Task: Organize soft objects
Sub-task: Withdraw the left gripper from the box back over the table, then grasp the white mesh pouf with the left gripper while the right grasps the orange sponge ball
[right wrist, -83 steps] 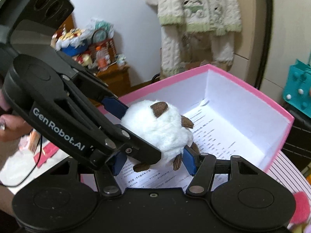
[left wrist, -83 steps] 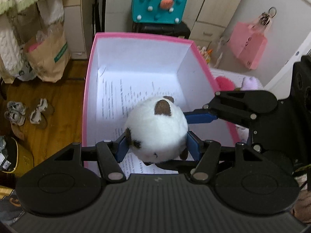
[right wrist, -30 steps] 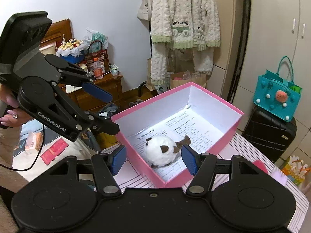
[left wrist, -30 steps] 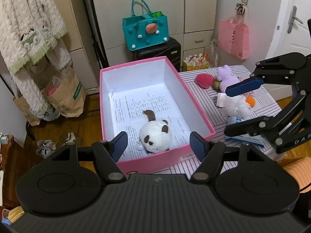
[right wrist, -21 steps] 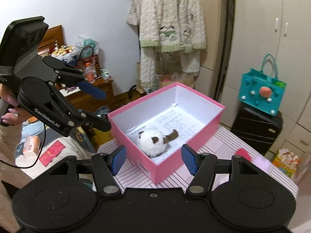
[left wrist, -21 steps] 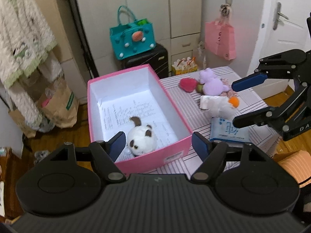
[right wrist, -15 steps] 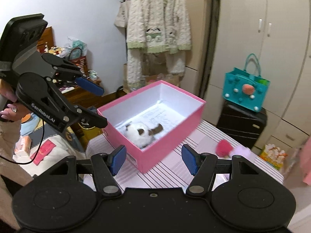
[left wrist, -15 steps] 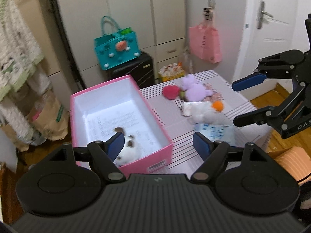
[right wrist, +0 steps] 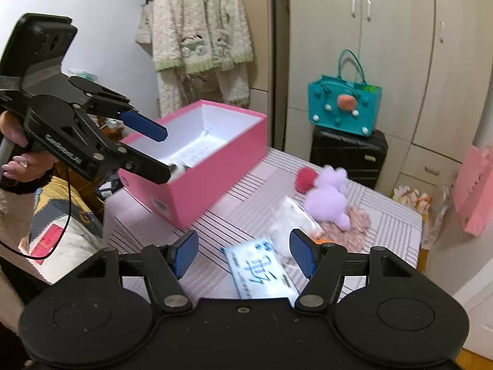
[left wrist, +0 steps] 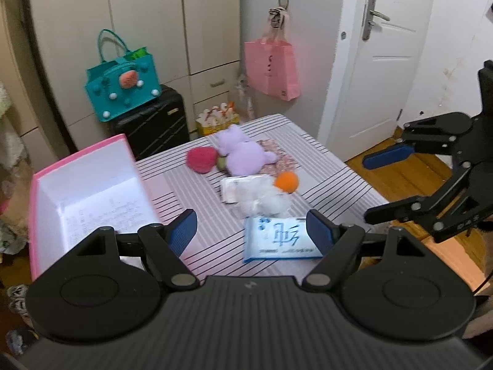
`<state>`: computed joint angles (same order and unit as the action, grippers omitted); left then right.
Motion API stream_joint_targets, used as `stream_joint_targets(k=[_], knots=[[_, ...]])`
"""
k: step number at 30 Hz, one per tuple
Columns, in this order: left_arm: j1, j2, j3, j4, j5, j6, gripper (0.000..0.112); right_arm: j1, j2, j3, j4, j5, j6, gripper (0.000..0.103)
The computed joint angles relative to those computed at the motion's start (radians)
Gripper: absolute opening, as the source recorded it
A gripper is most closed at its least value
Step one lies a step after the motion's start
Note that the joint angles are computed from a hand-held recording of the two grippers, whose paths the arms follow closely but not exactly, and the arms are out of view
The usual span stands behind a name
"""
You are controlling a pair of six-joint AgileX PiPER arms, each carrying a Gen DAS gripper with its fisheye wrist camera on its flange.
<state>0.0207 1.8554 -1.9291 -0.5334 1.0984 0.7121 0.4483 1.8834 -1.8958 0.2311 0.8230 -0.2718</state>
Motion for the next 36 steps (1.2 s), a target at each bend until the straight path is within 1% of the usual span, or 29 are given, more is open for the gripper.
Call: stream_joint_targets(k=[4,7,10,12,15,16,21,24,28,31,33,36], knots=[[-0.033,0.016,0.031,-0.010,-0.050,-0.004,0.077,-0.046,0.007,0.052,0.041,-0.029,-0.038,0.071],[-0.058,0.048,0.025,-0.002,-0.066,-0.018,0.077,-0.081,0.029,0.060,0.081,-0.037,-0.078,0.071],[-0.084,0.082,0.014,0.021,-0.081,-0.041,0.077,-0.099,0.044,0.074,0.074,-0.067,-0.093,0.071],[-0.097,0.097,0.023,0.020,-0.108,-0.055,0.077,-0.118,0.064,0.072,0.095,-0.080,-0.125,0.071],[-0.111,0.137,0.007,0.011,-0.115,-0.070,0.077,-0.139,0.104,0.065,0.127,-0.108,-0.158,0.071],[-0.113,0.149,0.009,-0.005,-0.128,-0.071,0.077,-0.143,0.113,0.071,0.139,-0.124,-0.174,0.071],[-0.150,0.204,0.022,0.001,-0.229,-0.093,0.077,-0.158,0.184,0.075,0.163,-0.223,-0.243,0.071],[-0.170,0.232,0.045,-0.004,-0.326,-0.117,0.077,-0.162,0.244,0.047,0.165,-0.273,-0.232,0.071],[-0.193,0.303,-0.004,0.024,-0.388,-0.201,0.077,-0.171,0.322,-0.010,0.211,-0.306,-0.222,0.070],[-0.214,0.345,-0.038,0.088,-0.433,-0.270,0.077,-0.174,0.359,-0.035,0.252,-0.325,-0.234,0.069],[-0.217,0.369,-0.063,0.101,-0.437,-0.293,0.077,-0.170,0.376,-0.045,0.266,-0.337,-0.253,0.064],[-0.206,0.405,-0.101,0.070,-0.408,-0.328,0.077,-0.163,0.406,-0.076,0.256,-0.340,-0.251,0.058]])
